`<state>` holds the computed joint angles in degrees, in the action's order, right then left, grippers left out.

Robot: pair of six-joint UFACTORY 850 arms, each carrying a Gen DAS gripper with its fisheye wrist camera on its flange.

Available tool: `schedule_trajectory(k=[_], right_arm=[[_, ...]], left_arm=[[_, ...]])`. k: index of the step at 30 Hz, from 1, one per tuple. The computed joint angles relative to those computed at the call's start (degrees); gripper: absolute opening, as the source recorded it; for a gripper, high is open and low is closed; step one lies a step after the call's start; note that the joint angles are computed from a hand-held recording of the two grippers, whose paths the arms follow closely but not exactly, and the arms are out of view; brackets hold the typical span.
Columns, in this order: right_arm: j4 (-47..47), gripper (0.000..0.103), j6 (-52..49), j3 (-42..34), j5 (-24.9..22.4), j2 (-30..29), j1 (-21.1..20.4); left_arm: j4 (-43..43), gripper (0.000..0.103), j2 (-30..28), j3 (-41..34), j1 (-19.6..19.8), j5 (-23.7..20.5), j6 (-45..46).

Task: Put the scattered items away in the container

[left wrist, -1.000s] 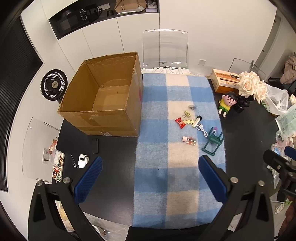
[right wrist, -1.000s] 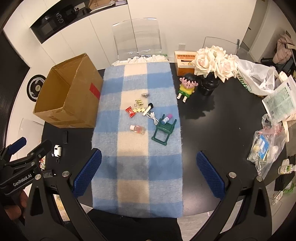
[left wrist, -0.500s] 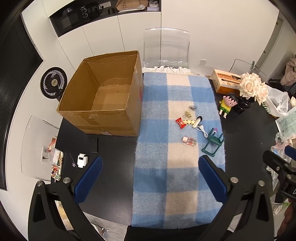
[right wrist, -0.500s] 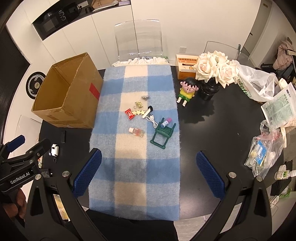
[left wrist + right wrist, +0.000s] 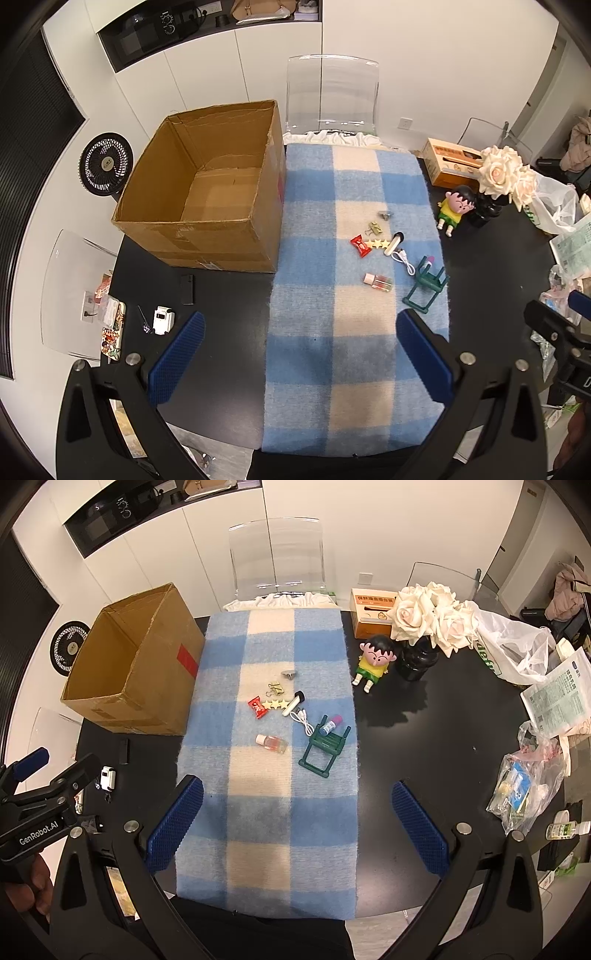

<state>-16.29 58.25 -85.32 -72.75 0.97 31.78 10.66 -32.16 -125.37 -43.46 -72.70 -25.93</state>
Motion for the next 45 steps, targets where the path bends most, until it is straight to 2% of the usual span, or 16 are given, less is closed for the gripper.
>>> schedule_trajectory(k=[4,34,45], right_arm=[[-0.1,0.103,0.0,1.2,0.0,1.3,-0.1],[0.1,0.103,-0.1,-0.2,-0.8,-0.6,0.1],[3.2,0.103,-2.7,2.1,1.5,-1.3,-2.9]], left_arm=[[0.0,0.103,-0.3,-0.5,0.1,-0.3,0.0],[-2.1,0.103,-2.8,-2.9,0.6,-1.8,1.2],[-3.3,0.103,-10.1,-10.6,1.1,-5.8,2.3]])
